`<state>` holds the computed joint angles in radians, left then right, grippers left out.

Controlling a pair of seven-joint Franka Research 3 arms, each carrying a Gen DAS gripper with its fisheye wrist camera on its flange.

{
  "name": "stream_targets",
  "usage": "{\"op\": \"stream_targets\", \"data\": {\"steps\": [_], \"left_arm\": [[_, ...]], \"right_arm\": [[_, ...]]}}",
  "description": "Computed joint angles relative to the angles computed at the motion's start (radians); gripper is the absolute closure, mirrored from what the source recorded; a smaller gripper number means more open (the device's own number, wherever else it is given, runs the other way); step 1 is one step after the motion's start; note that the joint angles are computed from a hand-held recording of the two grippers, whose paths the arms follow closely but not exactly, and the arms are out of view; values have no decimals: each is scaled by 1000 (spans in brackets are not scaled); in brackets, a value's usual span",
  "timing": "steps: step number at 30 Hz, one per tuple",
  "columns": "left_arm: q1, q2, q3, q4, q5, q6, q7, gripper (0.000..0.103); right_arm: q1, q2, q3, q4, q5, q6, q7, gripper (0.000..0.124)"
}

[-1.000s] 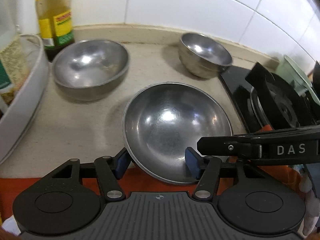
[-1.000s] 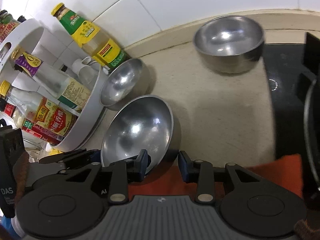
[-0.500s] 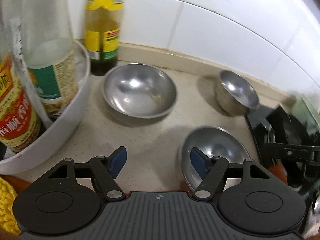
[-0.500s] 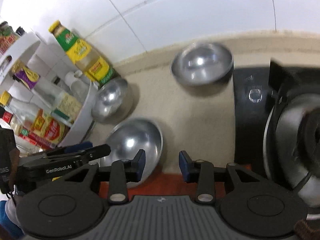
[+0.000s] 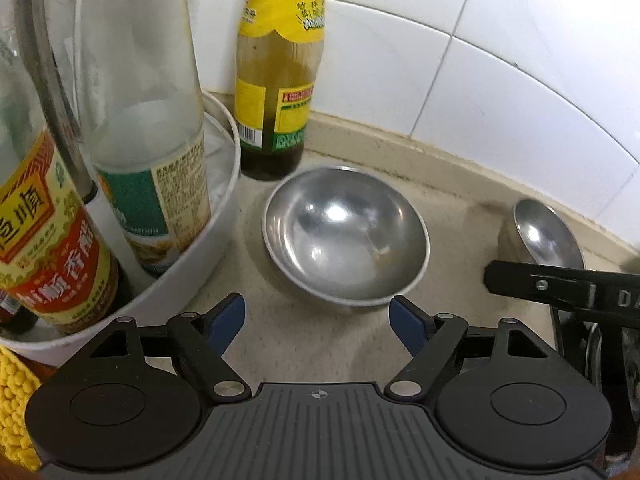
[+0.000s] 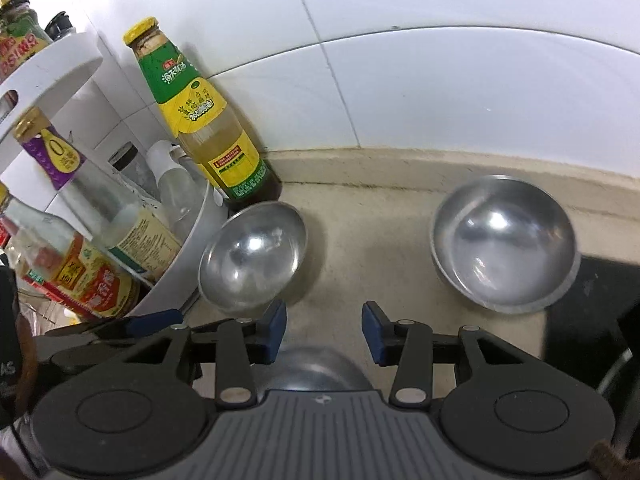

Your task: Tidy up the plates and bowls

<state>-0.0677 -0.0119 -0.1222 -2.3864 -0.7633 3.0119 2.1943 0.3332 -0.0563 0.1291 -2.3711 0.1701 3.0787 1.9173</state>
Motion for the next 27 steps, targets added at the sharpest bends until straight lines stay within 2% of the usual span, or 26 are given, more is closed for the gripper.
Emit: {"op": "stream_targets", "data": {"steps": [4, 9, 10, 12, 15, 17, 20, 22, 25, 26, 27], "left_arm": [[1, 28, -15, 13, 36, 34, -47, 16], [12, 45, -48, 19, 28, 80, -44, 13], [16, 44, -58, 19, 3, 93, -30, 13], [25, 41, -78, 35, -118, 92, 76, 13], [20, 58, -74, 45, -85, 126, 39, 13], [14, 73, -47, 41, 74, 132, -121, 13], [19, 93, -35, 40, 198, 142, -236, 14], [-15, 105, 13, 32, 344, 155, -350, 17], [-79, 120, 102, 27, 521, 168, -496, 24], [-127, 123, 162, 27, 605, 167, -565, 27], [-153, 127, 199, 28, 664, 162, -614, 31]], "right_arm": [[25, 58, -18, 64, 143, -3, -142, 81], [19, 130, -19, 143, 168, -17, -190, 80], [15, 145, -12, 159, 189, -17, -215, 79], [5, 169, 1, 185, 230, -18, -264, 77], [0, 204, 5, 220, 254, -22, -288, 77], [-10, 223, 17, 239, 287, -24, -320, 77], [4, 243, 1, 260, 266, -33, -317, 77], [25, 256, -23, 271, 219, -41, -298, 77], [95, 271, -103, 285, 56, -58, -212, 77], [110, 277, -118, 290, 15, -62, -190, 77], [105, 282, -114, 297, 3, -70, -187, 77]]}}
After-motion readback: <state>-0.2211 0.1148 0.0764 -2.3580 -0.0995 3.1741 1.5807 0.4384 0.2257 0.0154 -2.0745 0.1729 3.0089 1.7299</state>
